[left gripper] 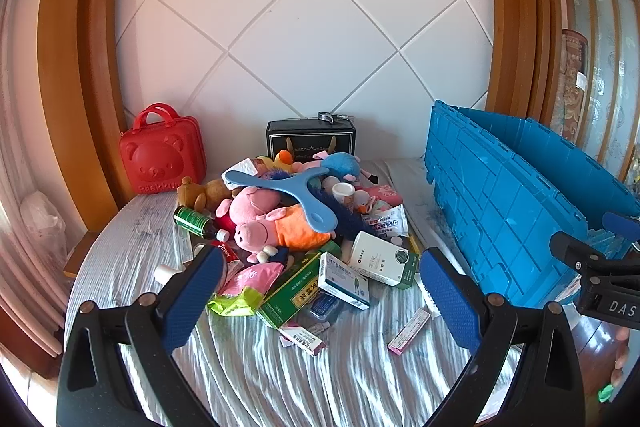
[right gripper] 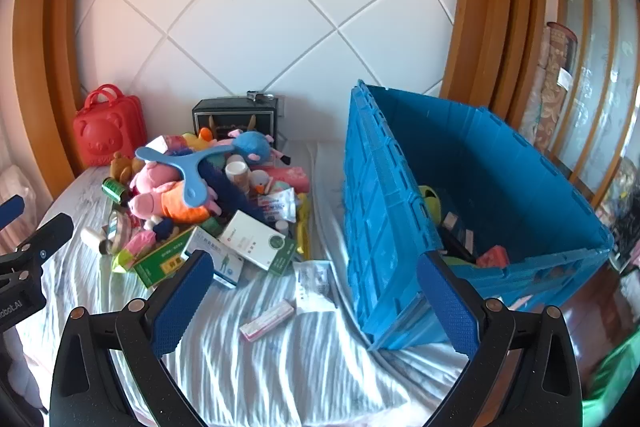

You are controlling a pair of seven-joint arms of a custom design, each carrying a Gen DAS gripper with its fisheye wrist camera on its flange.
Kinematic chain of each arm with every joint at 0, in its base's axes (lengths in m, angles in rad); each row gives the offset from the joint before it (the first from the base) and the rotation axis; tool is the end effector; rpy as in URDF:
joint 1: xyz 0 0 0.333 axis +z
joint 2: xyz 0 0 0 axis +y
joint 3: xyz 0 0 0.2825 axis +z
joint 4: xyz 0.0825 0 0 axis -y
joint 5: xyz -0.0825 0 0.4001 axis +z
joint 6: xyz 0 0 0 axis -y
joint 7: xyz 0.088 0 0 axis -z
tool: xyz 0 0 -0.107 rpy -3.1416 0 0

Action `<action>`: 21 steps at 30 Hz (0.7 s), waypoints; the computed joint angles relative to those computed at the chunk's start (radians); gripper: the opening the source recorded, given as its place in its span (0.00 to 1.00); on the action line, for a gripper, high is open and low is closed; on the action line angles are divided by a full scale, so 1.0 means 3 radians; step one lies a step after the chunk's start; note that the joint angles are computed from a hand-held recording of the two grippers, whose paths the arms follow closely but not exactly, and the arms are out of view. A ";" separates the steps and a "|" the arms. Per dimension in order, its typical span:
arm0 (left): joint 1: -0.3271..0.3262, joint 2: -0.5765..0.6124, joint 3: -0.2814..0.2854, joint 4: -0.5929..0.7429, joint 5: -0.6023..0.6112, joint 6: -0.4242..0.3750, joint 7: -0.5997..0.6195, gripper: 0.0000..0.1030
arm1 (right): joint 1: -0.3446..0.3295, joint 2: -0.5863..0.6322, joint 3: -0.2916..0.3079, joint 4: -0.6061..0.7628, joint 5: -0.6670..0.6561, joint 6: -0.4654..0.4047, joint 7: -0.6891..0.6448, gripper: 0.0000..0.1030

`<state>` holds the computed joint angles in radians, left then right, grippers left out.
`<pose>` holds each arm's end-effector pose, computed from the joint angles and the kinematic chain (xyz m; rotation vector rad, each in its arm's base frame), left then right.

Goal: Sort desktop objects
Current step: 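Lower both tools toward the medicine boxes on the bed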

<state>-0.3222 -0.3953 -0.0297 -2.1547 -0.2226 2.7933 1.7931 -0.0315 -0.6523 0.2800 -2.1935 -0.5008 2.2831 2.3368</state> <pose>0.4839 -0.1694 0.6513 -1.2828 1.9607 -1.1389 0.4182 0.1293 0.6741 -1.4408 1.9887 -1.0876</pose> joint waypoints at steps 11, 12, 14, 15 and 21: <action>0.0148 0.0244 -0.0028 0.0091 0.0000 -0.0096 -0.0068 0.97 | 0.0070 0.0177 -0.0093 -0.0026 0.0078 0.0203 -0.0036 1.00; 0.0171 0.0288 -0.0030 0.0121 -0.0010 -0.0140 -0.0088 0.97 | 0.0082 0.0211 -0.0112 -0.0027 0.0104 0.0243 -0.0058 1.00; 0.0230 0.0387 -0.0040 0.0165 -0.0019 -0.0195 -0.0119 0.97 | 0.0135 0.0332 -0.0188 -0.0028 0.0219 0.0334 -0.0150 1.00; 0.0297 0.0434 -0.0081 0.0173 0.0046 -0.0196 -0.0198 0.97 | 0.0159 0.0391 -0.0224 -0.0026 0.0279 0.0365 -0.0199 1.00; 0.0574 0.0860 -0.0241 0.0326 0.0435 -0.0386 -0.0573 0.90 | 0.0377 0.0984 -0.0543 0.0061 0.0879 0.0523 -0.0732 1.00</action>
<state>-0.1501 -0.1373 -0.1019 -2.0568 -0.0922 2.6773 1.6212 0.0817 -0.3571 0.1171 -2.1753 -0.2371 2.4401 2.1172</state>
